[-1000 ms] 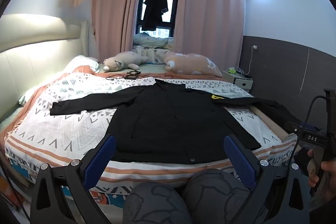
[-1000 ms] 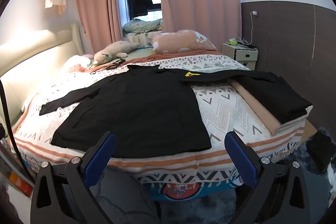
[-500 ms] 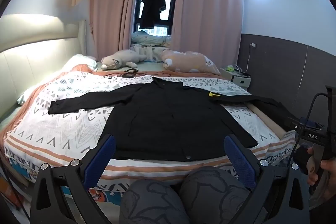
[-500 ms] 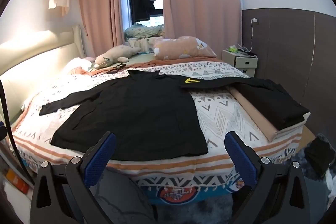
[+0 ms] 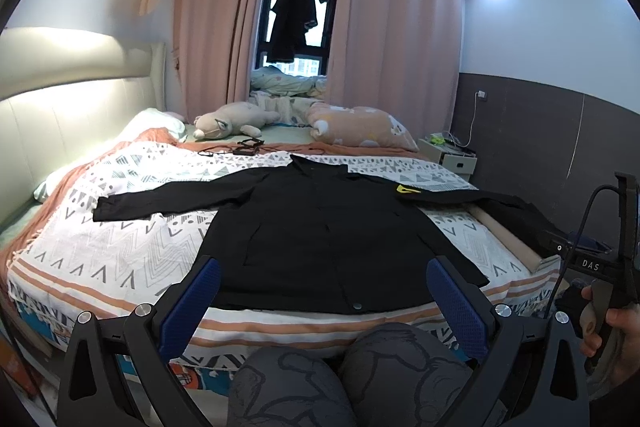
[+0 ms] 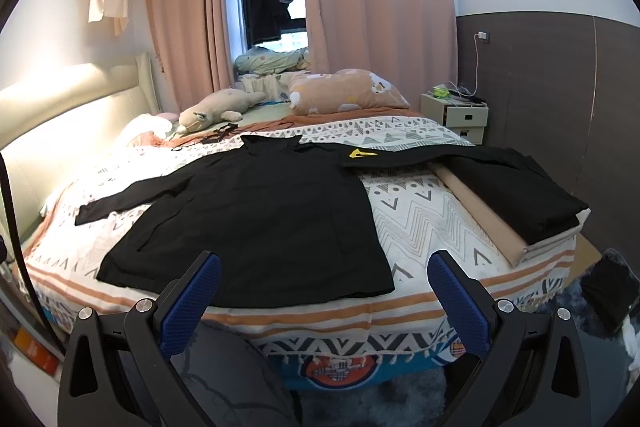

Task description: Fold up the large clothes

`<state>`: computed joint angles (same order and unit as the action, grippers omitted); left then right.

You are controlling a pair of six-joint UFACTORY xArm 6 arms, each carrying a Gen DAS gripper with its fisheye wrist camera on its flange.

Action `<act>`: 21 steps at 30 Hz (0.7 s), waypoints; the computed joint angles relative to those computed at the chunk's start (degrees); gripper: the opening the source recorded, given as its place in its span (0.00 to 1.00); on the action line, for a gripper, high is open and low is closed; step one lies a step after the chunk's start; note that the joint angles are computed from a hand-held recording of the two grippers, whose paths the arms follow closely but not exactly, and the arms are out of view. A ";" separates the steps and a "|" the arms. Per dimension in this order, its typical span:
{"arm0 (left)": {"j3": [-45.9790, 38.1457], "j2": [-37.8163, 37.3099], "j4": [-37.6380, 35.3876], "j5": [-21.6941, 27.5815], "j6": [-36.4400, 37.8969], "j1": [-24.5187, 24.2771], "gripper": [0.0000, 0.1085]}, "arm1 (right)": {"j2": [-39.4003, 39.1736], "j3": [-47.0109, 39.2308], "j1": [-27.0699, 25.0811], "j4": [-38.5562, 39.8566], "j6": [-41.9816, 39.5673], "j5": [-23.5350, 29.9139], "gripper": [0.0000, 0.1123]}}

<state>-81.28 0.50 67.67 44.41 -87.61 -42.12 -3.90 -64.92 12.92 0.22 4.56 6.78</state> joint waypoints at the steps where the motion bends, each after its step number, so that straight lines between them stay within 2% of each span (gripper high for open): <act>1: -0.11 0.07 0.01 0.06 -0.04 -0.01 0.95 | 0.03 0.14 -0.02 -0.04 0.09 -0.12 0.92; 21: -0.39 0.10 0.66 1.24 0.61 -0.07 0.95 | 1.35 -0.81 -0.22 1.67 -0.79 0.71 0.92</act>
<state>-81.67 0.60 68.33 45.65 -87.01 -42.19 -2.55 -65.73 12.70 1.89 3.76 7.49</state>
